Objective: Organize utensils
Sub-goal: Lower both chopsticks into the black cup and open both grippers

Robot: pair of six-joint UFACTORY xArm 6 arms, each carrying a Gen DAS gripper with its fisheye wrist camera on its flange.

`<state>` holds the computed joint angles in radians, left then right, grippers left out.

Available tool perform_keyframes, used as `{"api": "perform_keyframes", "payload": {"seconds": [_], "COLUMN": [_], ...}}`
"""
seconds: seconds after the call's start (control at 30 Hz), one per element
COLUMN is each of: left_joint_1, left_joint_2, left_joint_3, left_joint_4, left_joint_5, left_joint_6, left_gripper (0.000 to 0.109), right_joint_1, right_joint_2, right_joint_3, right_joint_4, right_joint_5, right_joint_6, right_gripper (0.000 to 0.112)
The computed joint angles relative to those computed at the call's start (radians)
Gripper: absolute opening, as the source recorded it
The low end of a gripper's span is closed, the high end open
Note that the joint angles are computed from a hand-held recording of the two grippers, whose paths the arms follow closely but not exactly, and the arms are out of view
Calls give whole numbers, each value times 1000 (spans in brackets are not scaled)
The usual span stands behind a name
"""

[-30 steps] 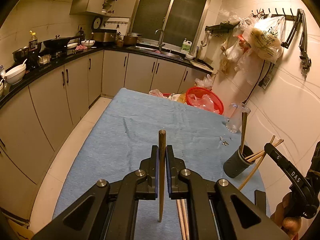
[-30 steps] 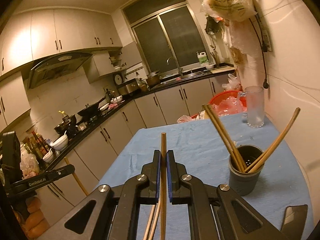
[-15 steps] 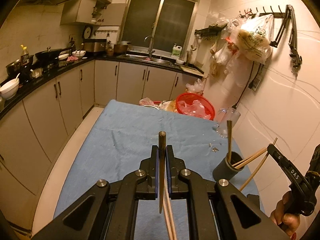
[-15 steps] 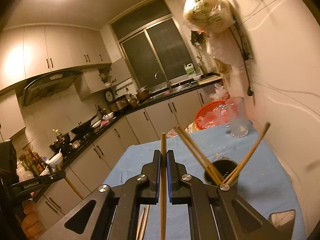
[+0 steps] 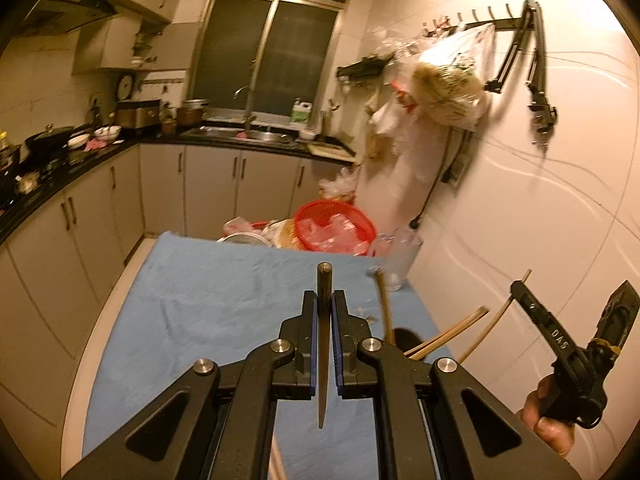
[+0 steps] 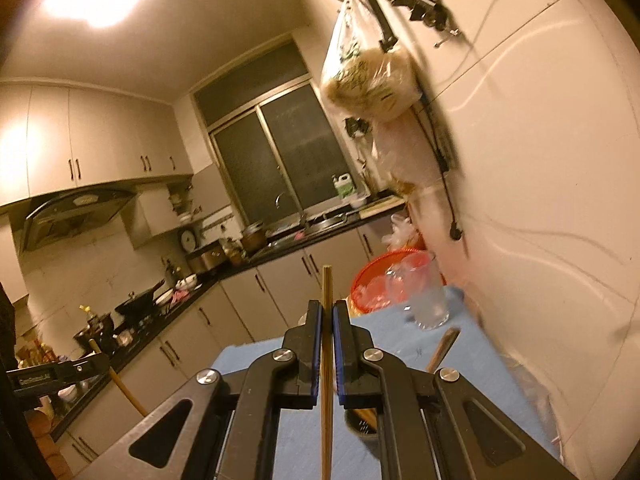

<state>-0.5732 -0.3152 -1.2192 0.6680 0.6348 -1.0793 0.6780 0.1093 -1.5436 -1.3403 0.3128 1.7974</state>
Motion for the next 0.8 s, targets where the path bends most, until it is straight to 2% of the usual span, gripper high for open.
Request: {"api": "perform_keyframes", "payload": {"seconds": [0.47, 0.8], "left_joint_1": [-47, -27], "left_joint_2": [253, 422], "left_joint_3": [-324, -478], "left_joint_4": [-57, -127], "left_joint_5": [-15, -57], "left_joint_6": [102, 151], "left_gripper": [7, 7], "right_joint_1": [-57, -89], "right_joint_2": [2, 100], "right_joint_3": [-60, -157], "right_joint_4": [-43, -6], "right_joint_5": [20, 26], "right_joint_6": [25, -25], "right_gripper": [6, 6]}}
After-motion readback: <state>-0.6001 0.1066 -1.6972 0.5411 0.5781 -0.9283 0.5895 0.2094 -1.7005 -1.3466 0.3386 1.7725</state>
